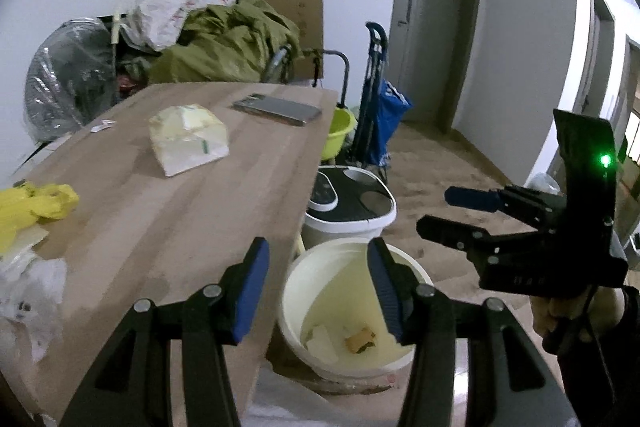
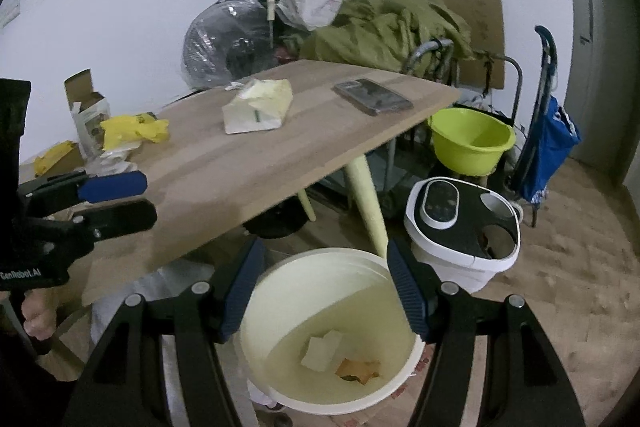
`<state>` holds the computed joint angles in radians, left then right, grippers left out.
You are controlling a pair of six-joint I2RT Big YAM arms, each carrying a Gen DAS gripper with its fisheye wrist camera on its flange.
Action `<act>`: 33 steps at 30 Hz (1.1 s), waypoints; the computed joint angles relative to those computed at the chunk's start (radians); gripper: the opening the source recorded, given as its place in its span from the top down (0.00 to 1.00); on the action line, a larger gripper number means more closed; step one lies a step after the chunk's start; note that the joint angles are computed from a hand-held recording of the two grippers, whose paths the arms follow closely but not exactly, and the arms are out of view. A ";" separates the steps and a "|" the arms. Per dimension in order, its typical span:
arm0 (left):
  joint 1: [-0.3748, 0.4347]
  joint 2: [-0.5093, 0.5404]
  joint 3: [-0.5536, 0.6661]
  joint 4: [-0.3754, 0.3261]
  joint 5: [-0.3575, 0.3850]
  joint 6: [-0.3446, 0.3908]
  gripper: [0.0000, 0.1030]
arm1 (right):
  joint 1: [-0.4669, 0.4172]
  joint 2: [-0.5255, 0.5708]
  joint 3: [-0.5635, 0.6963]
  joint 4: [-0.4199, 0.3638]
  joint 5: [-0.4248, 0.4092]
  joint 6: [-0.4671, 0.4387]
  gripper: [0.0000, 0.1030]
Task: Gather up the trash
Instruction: 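Move both open tools back over the table toward the remaining trash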
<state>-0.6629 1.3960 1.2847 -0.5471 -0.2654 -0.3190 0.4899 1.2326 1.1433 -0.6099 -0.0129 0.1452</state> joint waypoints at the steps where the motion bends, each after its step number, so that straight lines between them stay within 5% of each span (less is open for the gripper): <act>1: 0.002 -0.012 -0.010 0.003 -0.004 -0.002 0.50 | 0.008 0.002 0.007 -0.004 0.004 -0.003 0.40; 18: 0.029 -0.222 -0.173 0.029 -0.113 -0.040 0.50 | 0.145 0.065 0.141 -0.035 0.035 -0.045 0.40; 33: 0.073 -0.405 -0.294 -0.037 -0.241 -0.128 0.50 | 0.245 0.186 0.279 -0.035 -0.034 -0.111 0.40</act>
<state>-0.5895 0.9908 0.9908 -0.5843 -0.5068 -0.4470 0.7346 1.4184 1.4220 -0.6444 -0.0470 0.0340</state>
